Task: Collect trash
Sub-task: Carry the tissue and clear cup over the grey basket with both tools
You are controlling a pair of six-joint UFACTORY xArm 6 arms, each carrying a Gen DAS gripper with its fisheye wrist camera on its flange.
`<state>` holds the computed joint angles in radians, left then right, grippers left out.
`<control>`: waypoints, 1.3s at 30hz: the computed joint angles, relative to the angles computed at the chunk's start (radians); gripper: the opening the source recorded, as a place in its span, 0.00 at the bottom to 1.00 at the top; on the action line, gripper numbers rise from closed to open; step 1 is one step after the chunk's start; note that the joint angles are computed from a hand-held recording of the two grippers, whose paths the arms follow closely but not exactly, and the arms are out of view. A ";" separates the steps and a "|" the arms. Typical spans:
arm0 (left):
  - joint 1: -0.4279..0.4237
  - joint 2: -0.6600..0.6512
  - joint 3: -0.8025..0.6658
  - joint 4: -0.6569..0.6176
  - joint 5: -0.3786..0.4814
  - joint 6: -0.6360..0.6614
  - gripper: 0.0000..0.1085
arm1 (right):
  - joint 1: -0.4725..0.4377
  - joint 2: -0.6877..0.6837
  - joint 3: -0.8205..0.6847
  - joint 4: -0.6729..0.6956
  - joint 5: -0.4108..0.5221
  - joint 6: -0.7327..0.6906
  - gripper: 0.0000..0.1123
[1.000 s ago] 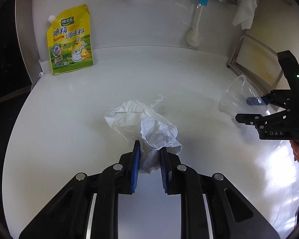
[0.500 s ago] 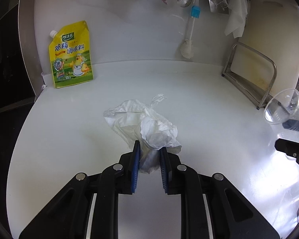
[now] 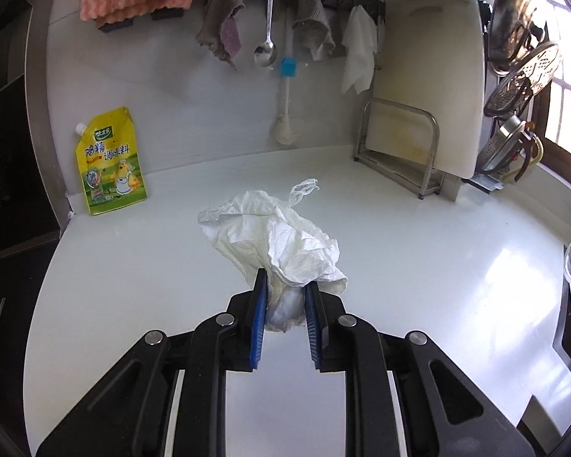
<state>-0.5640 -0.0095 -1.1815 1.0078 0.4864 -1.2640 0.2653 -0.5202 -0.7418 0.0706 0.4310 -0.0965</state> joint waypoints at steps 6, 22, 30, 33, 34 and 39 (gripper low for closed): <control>-0.082 -0.222 0.198 -0.044 0.024 0.014 0.18 | 0.033 -0.342 0.233 -0.070 0.064 0.172 0.53; -0.478 -0.432 0.401 -0.119 0.154 -0.044 0.20 | 0.558 -1.230 0.634 -0.614 0.692 1.083 0.53; -0.577 -0.345 0.416 -0.197 0.171 -0.079 0.20 | 0.987 -1.339 0.643 -0.778 1.067 1.348 0.53; -0.586 -0.316 0.412 -0.223 0.173 -0.074 0.20 | 1.026 -1.353 0.658 -0.783 1.106 1.356 0.53; -0.588 -0.310 0.413 -0.230 0.169 -0.074 0.20 | 0.996 -1.367 0.667 -0.764 1.086 1.336 0.53; -0.597 -0.295 0.409 -0.242 0.183 -0.077 0.22 | 0.872 -1.392 0.697 -0.684 1.014 1.245 0.53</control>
<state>-1.1608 -0.3045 -0.7726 0.7656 0.6690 -1.3411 1.1372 -1.9124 -0.0446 -0.6136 1.4447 1.1482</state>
